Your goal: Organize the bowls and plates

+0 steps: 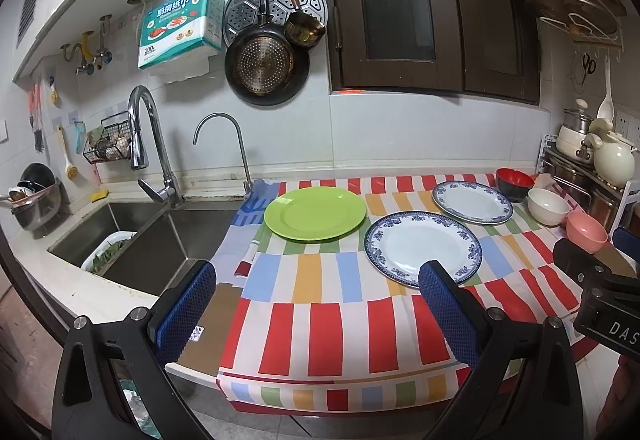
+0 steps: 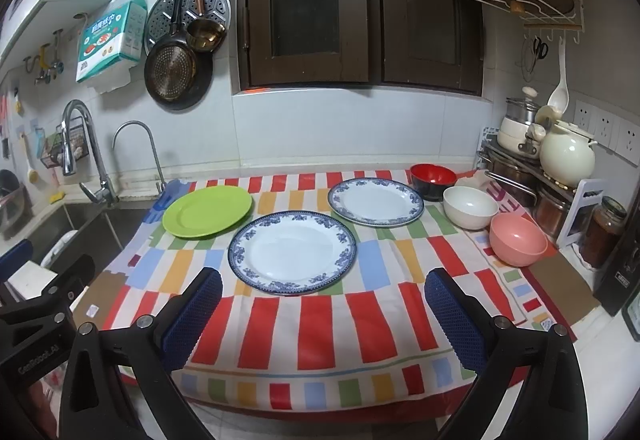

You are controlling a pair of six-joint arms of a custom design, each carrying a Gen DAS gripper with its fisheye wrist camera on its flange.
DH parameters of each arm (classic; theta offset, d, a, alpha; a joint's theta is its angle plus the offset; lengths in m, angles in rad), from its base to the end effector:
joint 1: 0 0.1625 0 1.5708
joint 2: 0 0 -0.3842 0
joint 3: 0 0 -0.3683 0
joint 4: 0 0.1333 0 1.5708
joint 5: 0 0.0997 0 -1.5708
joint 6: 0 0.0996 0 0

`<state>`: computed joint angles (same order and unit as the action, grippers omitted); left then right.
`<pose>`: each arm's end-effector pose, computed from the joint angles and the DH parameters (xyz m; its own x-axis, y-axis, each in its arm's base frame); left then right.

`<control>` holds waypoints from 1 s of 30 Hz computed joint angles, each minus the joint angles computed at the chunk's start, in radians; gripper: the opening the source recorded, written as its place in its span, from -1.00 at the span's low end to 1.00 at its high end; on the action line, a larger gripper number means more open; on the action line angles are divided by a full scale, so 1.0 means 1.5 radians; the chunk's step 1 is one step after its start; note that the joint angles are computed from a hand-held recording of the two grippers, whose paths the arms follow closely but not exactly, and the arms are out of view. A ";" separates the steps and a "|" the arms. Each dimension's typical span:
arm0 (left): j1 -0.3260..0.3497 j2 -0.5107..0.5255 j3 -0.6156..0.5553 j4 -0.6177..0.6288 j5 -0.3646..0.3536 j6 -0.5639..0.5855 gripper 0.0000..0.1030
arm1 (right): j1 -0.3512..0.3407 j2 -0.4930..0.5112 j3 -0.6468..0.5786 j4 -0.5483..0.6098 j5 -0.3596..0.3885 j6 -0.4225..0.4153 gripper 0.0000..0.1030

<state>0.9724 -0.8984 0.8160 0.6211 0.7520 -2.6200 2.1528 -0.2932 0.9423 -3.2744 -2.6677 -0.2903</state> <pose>-0.1754 -0.6231 0.3729 -0.6515 0.0957 -0.7525 0.7077 0.4339 -0.5576 0.4496 -0.6019 0.1152 -0.6952 0.2610 0.6698 -0.4909 0.5084 -0.7075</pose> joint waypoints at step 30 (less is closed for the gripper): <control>0.004 0.004 -0.009 0.004 0.009 -0.003 1.00 | 0.004 -0.003 0.005 -0.017 -0.012 -0.017 0.99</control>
<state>0.9780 -0.8925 0.8028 0.6273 0.7655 -2.6238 2.1582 -0.2976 0.9504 -3.3001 -2.6856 -0.3164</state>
